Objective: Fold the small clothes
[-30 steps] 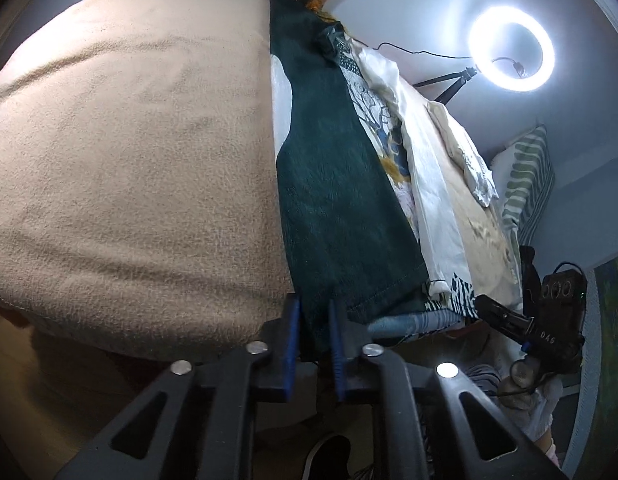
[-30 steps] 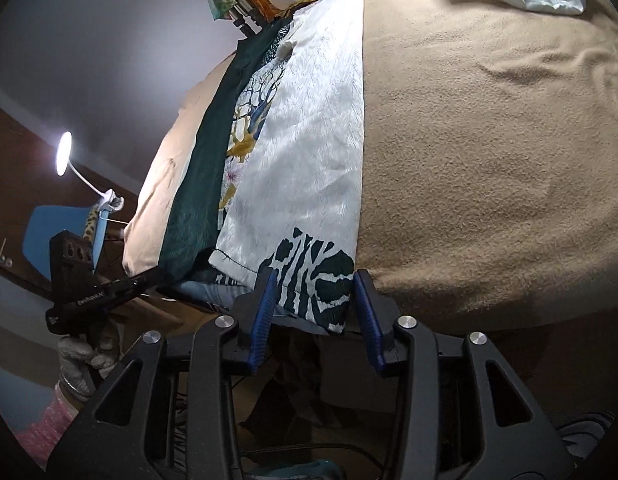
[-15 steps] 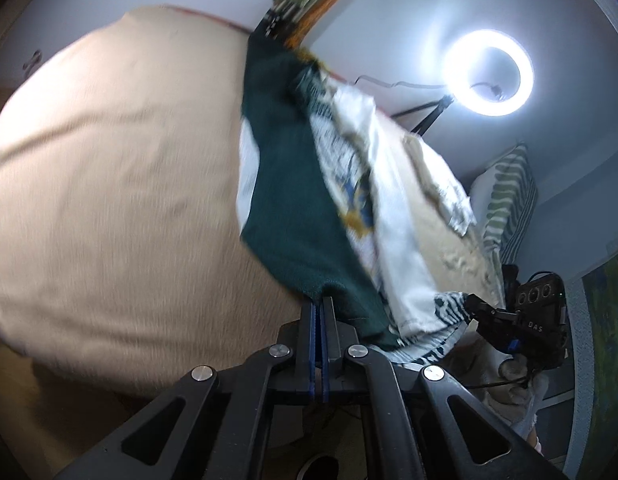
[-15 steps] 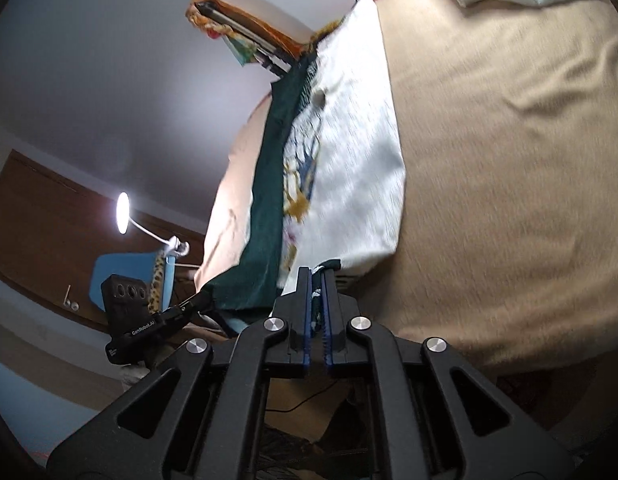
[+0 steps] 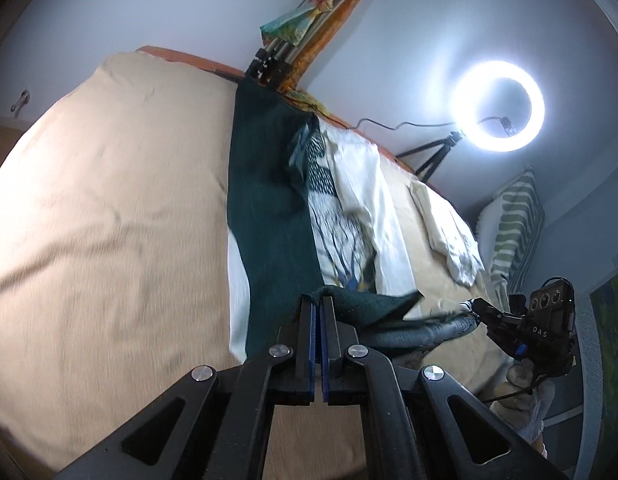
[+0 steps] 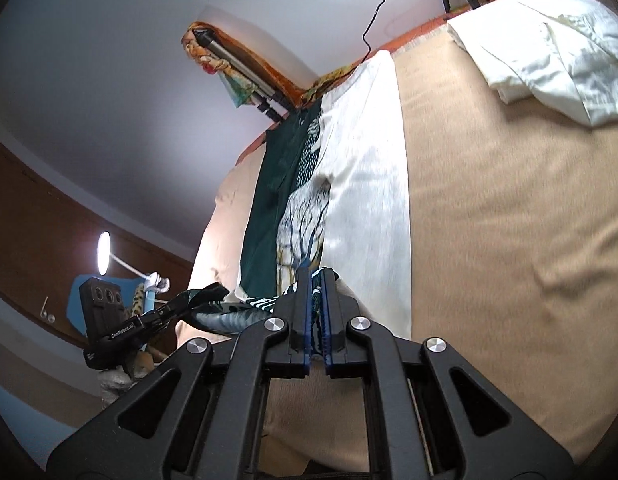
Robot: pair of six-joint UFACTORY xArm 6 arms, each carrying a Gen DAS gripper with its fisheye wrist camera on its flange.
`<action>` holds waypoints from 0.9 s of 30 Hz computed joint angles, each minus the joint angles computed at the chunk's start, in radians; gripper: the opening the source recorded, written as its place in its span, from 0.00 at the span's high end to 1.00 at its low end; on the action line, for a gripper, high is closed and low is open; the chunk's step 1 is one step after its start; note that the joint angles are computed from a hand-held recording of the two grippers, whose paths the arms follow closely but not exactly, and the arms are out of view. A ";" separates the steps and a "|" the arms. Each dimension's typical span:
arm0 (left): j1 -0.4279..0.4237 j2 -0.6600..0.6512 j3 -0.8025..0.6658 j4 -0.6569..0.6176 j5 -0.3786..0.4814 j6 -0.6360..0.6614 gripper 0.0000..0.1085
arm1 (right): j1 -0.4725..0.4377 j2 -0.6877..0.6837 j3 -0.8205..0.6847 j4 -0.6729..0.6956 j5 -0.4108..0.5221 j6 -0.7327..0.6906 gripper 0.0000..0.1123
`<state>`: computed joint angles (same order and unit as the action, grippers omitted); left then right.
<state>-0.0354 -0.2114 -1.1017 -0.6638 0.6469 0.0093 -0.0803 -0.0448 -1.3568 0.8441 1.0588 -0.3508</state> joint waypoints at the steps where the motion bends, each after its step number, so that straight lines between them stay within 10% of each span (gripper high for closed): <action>1: 0.004 0.027 -0.023 -0.006 -0.003 0.000 1.00 | 0.006 0.022 -0.022 -0.009 -0.011 0.007 0.95; 24: 0.028 0.426 -0.365 0.153 -0.027 -0.084 0.99 | 0.099 0.448 -0.441 -0.346 -0.071 0.192 0.95; 27: 0.027 0.424 -0.355 0.152 -0.081 -0.085 0.72 | 0.098 0.455 -0.457 -0.378 -0.080 0.210 0.94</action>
